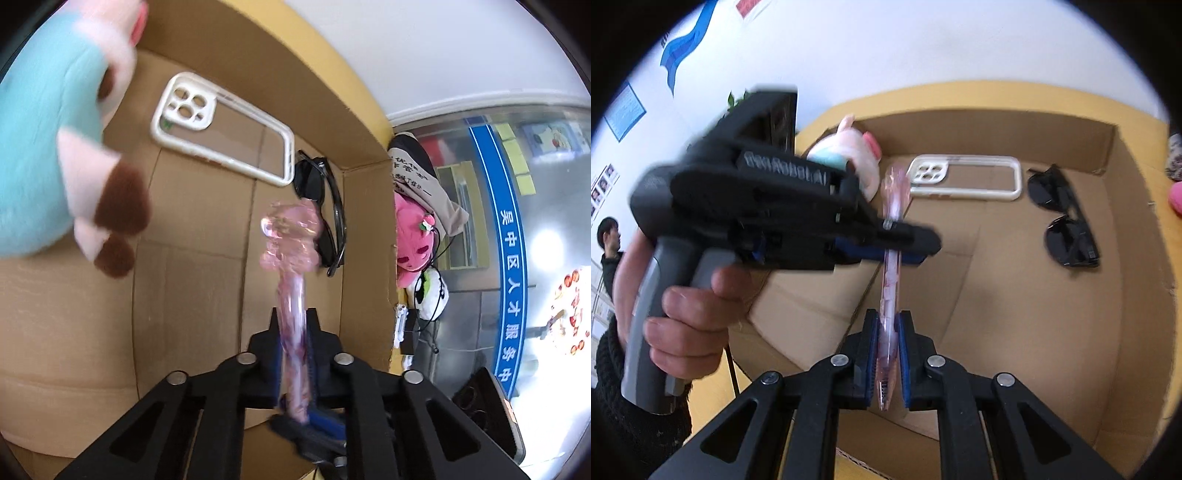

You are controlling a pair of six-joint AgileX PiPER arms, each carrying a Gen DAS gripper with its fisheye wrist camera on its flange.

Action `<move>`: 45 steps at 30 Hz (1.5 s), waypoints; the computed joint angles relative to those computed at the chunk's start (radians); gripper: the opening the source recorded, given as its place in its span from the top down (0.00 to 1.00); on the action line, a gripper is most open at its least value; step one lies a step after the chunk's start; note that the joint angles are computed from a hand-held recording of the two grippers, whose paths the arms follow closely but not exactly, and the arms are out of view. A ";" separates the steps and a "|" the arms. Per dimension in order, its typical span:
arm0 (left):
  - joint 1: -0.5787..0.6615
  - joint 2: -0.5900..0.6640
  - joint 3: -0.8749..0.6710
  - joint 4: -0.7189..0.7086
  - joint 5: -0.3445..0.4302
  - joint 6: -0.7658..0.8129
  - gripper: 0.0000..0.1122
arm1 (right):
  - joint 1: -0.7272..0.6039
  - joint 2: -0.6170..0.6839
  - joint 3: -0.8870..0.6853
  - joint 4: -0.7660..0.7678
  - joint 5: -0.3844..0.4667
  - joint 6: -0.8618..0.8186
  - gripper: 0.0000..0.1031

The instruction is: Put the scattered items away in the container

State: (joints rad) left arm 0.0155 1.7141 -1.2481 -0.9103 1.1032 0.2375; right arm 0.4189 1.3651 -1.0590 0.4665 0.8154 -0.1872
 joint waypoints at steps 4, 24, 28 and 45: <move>0.003 0.046 -0.069 0.056 0.005 -0.030 0.92 | 0.004 0.081 -0.076 -0.004 0.037 0.003 0.91; -0.078 0.241 -0.245 0.276 0.007 -0.139 0.80 | 0.017 0.329 -0.251 -0.055 0.147 0.149 0.78; -0.069 0.090 -0.141 0.290 -0.074 -0.105 0.61 | 0.067 0.242 -0.194 -0.150 0.076 0.225 0.43; -0.370 -0.908 0.352 1.023 -0.241 -0.583 0.15 | 0.512 -0.335 0.113 -0.889 0.120 1.036 0.33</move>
